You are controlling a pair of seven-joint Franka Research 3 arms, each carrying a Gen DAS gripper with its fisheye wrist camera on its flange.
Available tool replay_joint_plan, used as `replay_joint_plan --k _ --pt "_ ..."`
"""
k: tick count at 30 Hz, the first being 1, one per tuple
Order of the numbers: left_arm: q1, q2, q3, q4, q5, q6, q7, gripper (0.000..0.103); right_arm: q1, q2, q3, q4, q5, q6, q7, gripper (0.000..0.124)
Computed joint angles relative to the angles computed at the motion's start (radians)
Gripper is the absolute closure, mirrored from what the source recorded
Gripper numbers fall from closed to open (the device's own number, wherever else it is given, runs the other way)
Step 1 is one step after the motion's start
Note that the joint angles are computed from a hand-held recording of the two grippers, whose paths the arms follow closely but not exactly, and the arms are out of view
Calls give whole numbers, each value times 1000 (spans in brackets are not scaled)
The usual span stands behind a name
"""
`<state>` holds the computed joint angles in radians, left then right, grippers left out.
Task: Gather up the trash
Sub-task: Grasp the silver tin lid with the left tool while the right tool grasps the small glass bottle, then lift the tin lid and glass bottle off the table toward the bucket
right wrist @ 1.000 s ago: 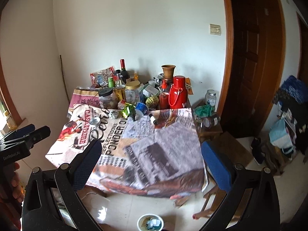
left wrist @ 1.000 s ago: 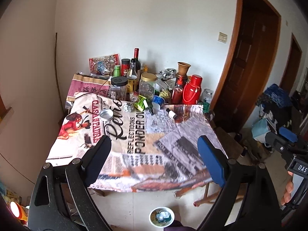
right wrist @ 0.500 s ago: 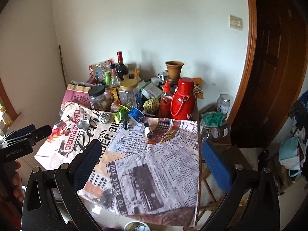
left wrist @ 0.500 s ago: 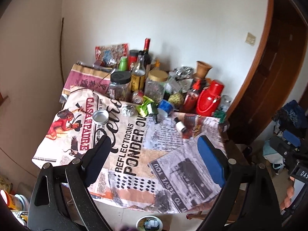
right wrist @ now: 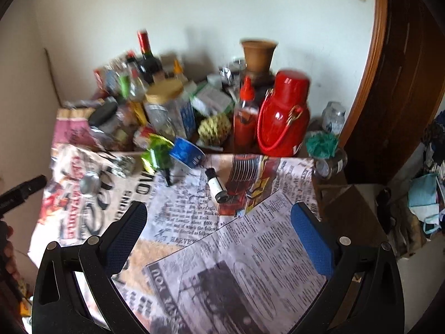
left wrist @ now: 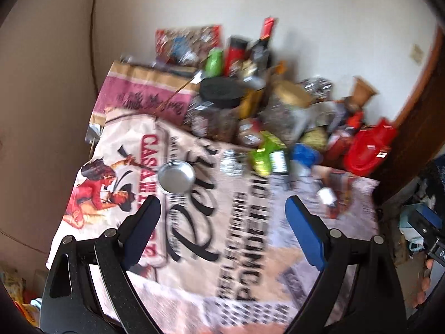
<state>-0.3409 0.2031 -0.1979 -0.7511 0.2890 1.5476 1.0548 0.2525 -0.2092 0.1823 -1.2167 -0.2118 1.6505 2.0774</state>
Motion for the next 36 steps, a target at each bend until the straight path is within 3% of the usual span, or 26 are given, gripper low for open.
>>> replay_joint_plan --k 9,11,12,16,20,23,25,28,31,36 --pt "155 40 49 -176 -85 8 27 12 40 169 -37 0 -35 -17 59 23" --pt "188 41 51 -218 -126 27 15 21 49 195 -54 -6 -40 -12 66 26" --pt "204 49 51 -224 -154 25 9 31 53 210 -62 -1 -33 -11 66 28" --pt "249 35 47 -297 -235 67 -7 50 54 246 -95 2 30 -7 56 49" --pt "248 19 44 -348 -214 109 4 60 57 268 -108 3 47 -1 22 62" --pt "240 23 41 -349 -192 119 17 74 65 299 -112 36 50 -26 -23 79" --pt "235 24 40 -352 -181 129 16 89 73 310 -115 45 38 -37 -37 83" --pt "230 22 41 -362 -169 138 8 100 80 306 -119 34 41 -28 -47 91" --pt "223 39 38 -330 -163 119 5 102 75 284 -122 8 75 -8 -42 97" --pt "186 59 23 -259 -147 98 0 102 61 207 -115 -71 134 37 -35 98"
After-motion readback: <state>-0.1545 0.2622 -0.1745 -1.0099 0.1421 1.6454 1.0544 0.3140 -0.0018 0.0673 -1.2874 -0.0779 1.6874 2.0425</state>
